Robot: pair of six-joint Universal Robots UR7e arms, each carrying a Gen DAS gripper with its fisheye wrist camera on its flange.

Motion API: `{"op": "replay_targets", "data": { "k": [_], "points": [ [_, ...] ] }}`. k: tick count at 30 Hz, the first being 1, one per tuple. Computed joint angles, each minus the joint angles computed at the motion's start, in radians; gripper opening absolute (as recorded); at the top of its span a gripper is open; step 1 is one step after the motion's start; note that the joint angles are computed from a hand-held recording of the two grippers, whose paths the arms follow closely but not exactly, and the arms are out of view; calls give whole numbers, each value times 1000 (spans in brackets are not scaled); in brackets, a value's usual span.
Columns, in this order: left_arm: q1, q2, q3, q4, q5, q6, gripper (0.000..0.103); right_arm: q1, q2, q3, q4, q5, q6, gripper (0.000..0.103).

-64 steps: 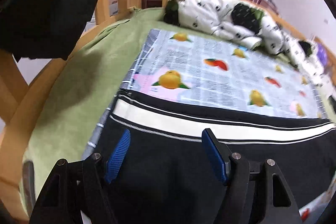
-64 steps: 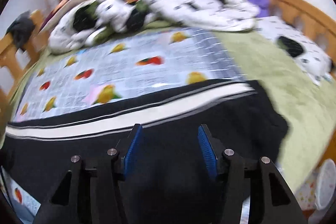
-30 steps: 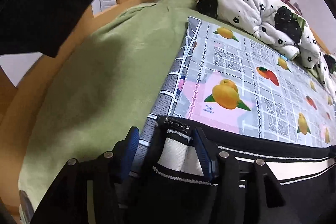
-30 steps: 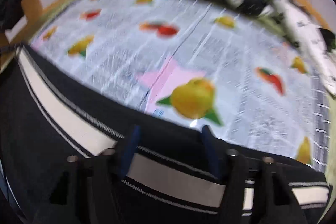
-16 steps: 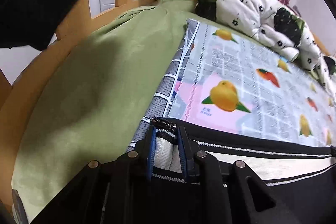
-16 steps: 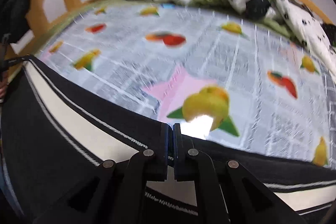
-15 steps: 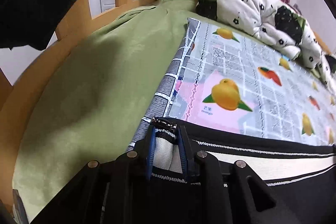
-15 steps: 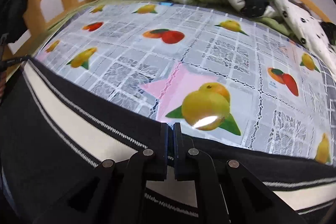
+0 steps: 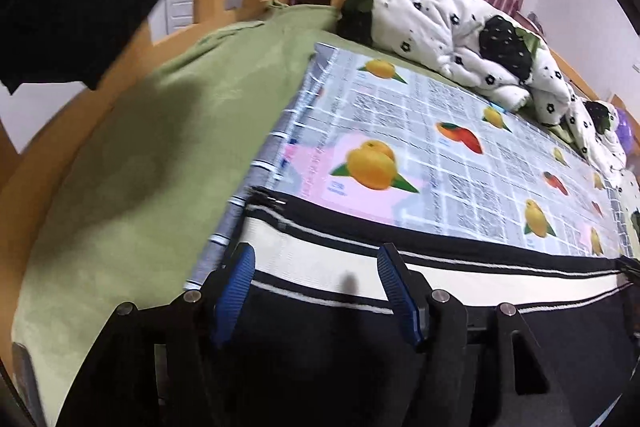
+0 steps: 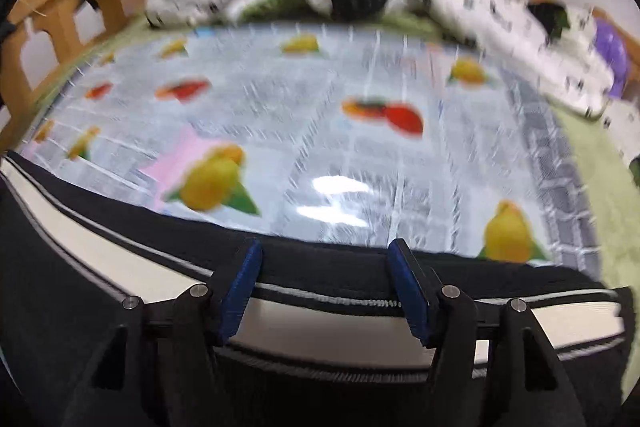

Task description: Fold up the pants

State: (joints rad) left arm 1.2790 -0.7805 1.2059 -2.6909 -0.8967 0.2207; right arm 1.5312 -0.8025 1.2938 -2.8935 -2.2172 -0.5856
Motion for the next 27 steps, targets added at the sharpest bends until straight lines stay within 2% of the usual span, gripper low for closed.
{"op": "replay_targets", "data": {
  "k": [1, 2, 3, 5, 7, 11, 14, 16, 21, 24, 27],
  "points": [
    [-2, 5, 2, -3, 5, 3, 62, -2, 25, -20, -21, -24, -40, 57],
    [-4, 18, -7, 13, 23, 6, 62, -4, 38, -15, -83, -14, -78, 57],
    [-7, 33, -23, 52, 60, -7, 63, -4, 50, -18, -123, -13, -83, 57],
    [-14, 46, -35, 100, 103, -26, 63, -4, 59, -39, -113, -23, -22, 54],
    [-24, 27, -2, 77, 103, -23, 63, 3, 55, -34, -124, -37, 27, 54],
    [-46, -73, 122, 54, 18, -68, 63, 28, -7, 66, -179, -33, 144, 55],
    [-61, -166, 232, 85, -43, -136, 63, 61, -61, 143, -150, -67, 267, 55],
    [-68, -214, 298, 83, -69, -158, 63, 85, -108, 209, -132, -58, 330, 55],
    [-72, -392, 545, 12, -154, -260, 63, 159, -162, 309, -177, -120, 374, 55],
    [-45, -461, 642, -17, -207, -318, 62, 204, -198, 337, -130, -136, 402, 55],
    [-2, -475, 675, -51, -249, -337, 61, 249, -216, 336, -93, -167, 435, 55]
  ]
}}
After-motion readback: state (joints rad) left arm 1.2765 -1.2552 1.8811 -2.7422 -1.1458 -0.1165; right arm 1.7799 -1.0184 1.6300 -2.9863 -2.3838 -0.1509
